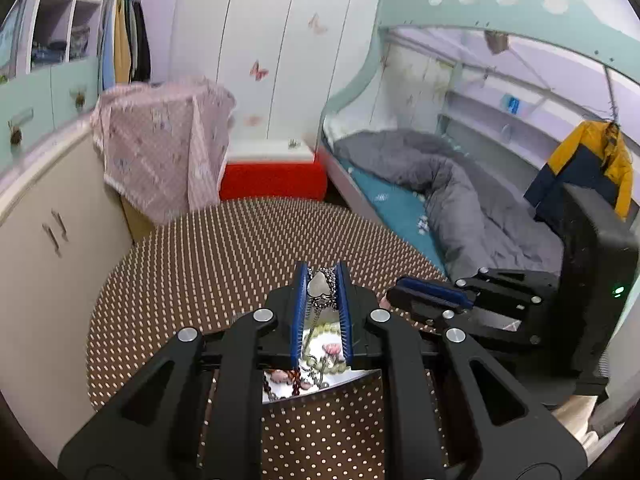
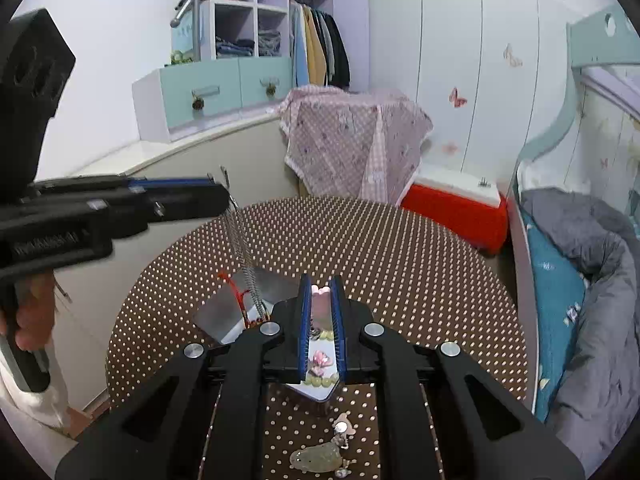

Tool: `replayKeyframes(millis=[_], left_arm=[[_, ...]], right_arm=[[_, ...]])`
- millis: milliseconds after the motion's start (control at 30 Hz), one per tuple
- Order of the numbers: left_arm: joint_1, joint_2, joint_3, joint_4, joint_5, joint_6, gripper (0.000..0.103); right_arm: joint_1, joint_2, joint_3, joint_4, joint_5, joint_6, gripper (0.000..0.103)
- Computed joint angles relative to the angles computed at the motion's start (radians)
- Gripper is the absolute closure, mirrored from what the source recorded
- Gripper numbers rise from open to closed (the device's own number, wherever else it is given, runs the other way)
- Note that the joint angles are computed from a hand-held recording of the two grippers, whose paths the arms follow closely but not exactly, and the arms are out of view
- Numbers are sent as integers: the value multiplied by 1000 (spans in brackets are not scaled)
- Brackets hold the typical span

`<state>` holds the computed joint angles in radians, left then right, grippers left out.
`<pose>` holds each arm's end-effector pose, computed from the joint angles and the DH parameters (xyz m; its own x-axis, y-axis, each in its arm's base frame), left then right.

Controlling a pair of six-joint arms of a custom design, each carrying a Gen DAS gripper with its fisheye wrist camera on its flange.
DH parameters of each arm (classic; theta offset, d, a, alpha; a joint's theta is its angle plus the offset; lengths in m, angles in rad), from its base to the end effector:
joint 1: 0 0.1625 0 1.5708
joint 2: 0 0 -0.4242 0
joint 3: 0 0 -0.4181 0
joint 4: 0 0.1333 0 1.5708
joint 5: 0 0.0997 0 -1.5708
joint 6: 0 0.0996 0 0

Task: Organize jewelry
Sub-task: 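Lower the necklace into the grey box and open both tools, then move both tools toward the pale jade pendant on the table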

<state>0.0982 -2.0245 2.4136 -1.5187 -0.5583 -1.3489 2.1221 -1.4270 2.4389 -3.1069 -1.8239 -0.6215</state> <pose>-0.2459 -0.2431 0.2949 -0.8099 0.0374 -0.5853 0.4990 0.5684 -0.6542 0.3108 -0.2985 0.1943 -0.4598 -0.7549 0.4677 -0.8871 0.3665 -0.2807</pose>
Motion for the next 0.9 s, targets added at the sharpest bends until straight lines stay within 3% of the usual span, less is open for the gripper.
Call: replayKeyframes(millis=[133, 167, 200, 233, 267, 333, 467, 900], left_arm=[[40, 24, 17, -29, -18, 32, 88], [45, 32, 15, -20, -25, 24, 79], [53, 39, 12, -8, -32, 15, 42], [52, 37, 12, 6, -29, -4, 22], [35, 17, 21, 40, -1, -58, 13], [31, 2, 21, 56, 4, -81, 13], [50, 2, 9, 97, -6, -114, 13], [67, -5, 19, 80, -17, -100, 13]], right_arm=[[-21, 5, -2, 39, 26, 7, 94], [-27, 5, -4, 49, 34, 19, 92], [-32, 3, -6, 59, 39, 33, 90], [-37, 3, -8, 55, 40, 46, 81], [-40, 3, -8, 42, 35, 57, 68], [-42, 1, -4, 12, 20, 70, 57], [-44, -14, -4, 8, 14, 84, 50], [-21, -6, -6, 2, -6, 76, 47]])
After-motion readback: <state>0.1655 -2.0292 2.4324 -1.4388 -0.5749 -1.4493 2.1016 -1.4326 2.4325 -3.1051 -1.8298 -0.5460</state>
